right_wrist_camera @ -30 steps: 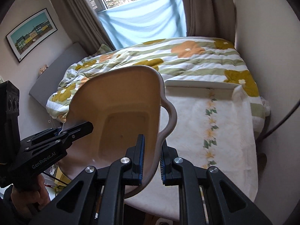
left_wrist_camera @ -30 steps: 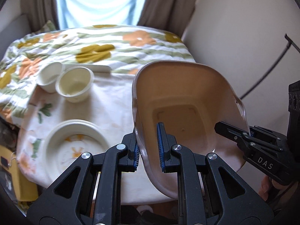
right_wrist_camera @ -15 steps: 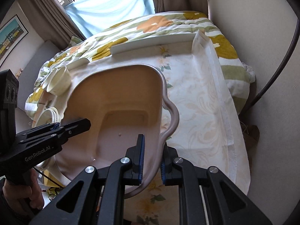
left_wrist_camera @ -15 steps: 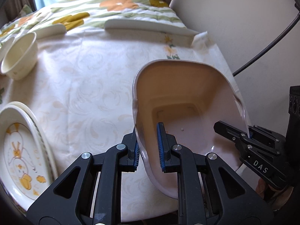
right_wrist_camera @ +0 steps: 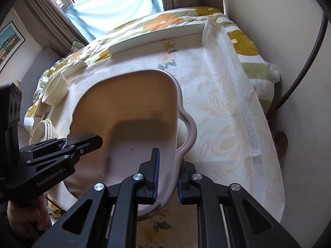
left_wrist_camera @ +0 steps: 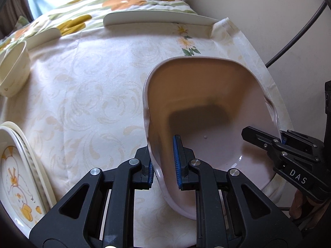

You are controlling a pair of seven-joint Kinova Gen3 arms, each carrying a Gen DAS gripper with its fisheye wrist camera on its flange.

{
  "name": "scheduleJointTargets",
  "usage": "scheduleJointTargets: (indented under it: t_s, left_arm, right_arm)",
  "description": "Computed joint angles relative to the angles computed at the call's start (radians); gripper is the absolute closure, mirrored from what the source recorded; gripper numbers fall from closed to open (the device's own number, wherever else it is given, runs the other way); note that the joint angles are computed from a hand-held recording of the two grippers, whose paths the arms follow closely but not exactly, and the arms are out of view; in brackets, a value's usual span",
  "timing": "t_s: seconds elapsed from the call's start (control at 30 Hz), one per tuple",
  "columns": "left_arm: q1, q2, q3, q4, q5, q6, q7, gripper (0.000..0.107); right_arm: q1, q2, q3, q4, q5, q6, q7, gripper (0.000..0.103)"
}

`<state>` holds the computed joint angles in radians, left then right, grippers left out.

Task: Organize plates and bowls

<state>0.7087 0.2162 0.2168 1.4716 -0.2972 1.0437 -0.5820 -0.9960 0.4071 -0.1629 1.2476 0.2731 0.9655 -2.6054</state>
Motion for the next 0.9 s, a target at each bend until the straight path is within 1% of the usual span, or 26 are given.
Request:
scheduleJointTargets:
  t_s: [0.03,0.07,0.1,0.13,0.17,0.2,0.23,0.27,0.3,0.33,0.4,0.5,0.63,0.7,0.8,0.9]
  left_arm:
    - [0.0,0.003,0.0,-0.006,0.001,0.008,0.0,0.091]
    - [0.004,0.008,0.0,-0.013,0.0,0.015,0.005,0.085]
    - [0.005,0.013,0.001,-0.021,0.001,0.024,0.002,0.067]
    - [0.01,0.021,0.0,-0.031,-0.004,0.037,0.003,0.054]
    - [0.023,0.027,-0.004,-0.038,-0.024,0.047,0.015,0.031]
    - [0.035,0.025,-0.007,-0.035,-0.045,0.046,0.027,0.027]
    - [0.05,0.023,-0.013,-0.035,-0.064,0.051,0.039,0.027]
    - [0.047,0.024,-0.009,-0.035,-0.067,0.053,0.037,0.027]
    - [0.041,0.021,-0.007,-0.031,-0.059,0.047,0.028,0.027]
    - [0.039,0.02,-0.007,-0.029,-0.056,0.046,0.026,0.027]
    - [0.04,0.018,-0.007,-0.027,-0.057,0.05,0.027,0.027]
    - [0.044,0.01,-0.005,-0.025,-0.064,0.056,0.032,0.027]
    - [0.056,0.006,0.001,-0.048,-0.087,0.088,0.039,0.027]
    - [0.066,-0.004,0.005,-0.063,-0.1,0.117,0.044,0.027]
    - [0.088,-0.03,0.015,-0.097,-0.13,0.187,0.066,0.027]
    - [0.114,-0.065,0.034,-0.131,-0.18,0.271,0.102,0.027]
  right_arm:
    - [0.006,-0.002,-0.001,0.004,-0.011,-0.007,-0.006,0.09]
    - [0.017,-0.003,-0.005,0.008,-0.025,-0.018,-0.005,0.09]
    - [0.031,-0.006,-0.01,0.018,-0.047,-0.04,-0.006,0.09]
    - [0.042,-0.01,-0.013,0.031,-0.064,-0.062,-0.01,0.089]
    - [0.047,-0.015,-0.011,0.044,-0.074,-0.082,-0.022,0.086]
    - [0.044,-0.022,-0.004,0.06,-0.074,-0.102,-0.047,0.073]
    - [0.04,-0.032,0.003,0.081,-0.069,-0.125,-0.078,0.053]
    - [0.037,-0.045,0.012,0.111,-0.068,-0.159,-0.108,0.048]
    - [0.054,-0.056,0.003,0.136,-0.078,-0.192,-0.122,0.043]
    - [0.066,-0.063,-0.002,0.155,-0.093,-0.218,-0.13,0.043]
    - [0.07,-0.068,-0.003,0.164,-0.094,-0.226,-0.152,0.043]
    - [0.058,-0.068,-0.005,0.142,-0.069,-0.195,-0.158,0.043]
    - [0.04,-0.08,-0.006,0.119,-0.033,-0.16,-0.17,0.043]
    - [0.023,-0.089,-0.006,0.096,-0.002,-0.123,-0.175,0.043]
    - [0.003,-0.105,-0.016,0.059,0.041,-0.073,-0.161,0.043]
    - [-0.028,-0.115,-0.028,0.005,0.095,-0.011,-0.133,0.043]
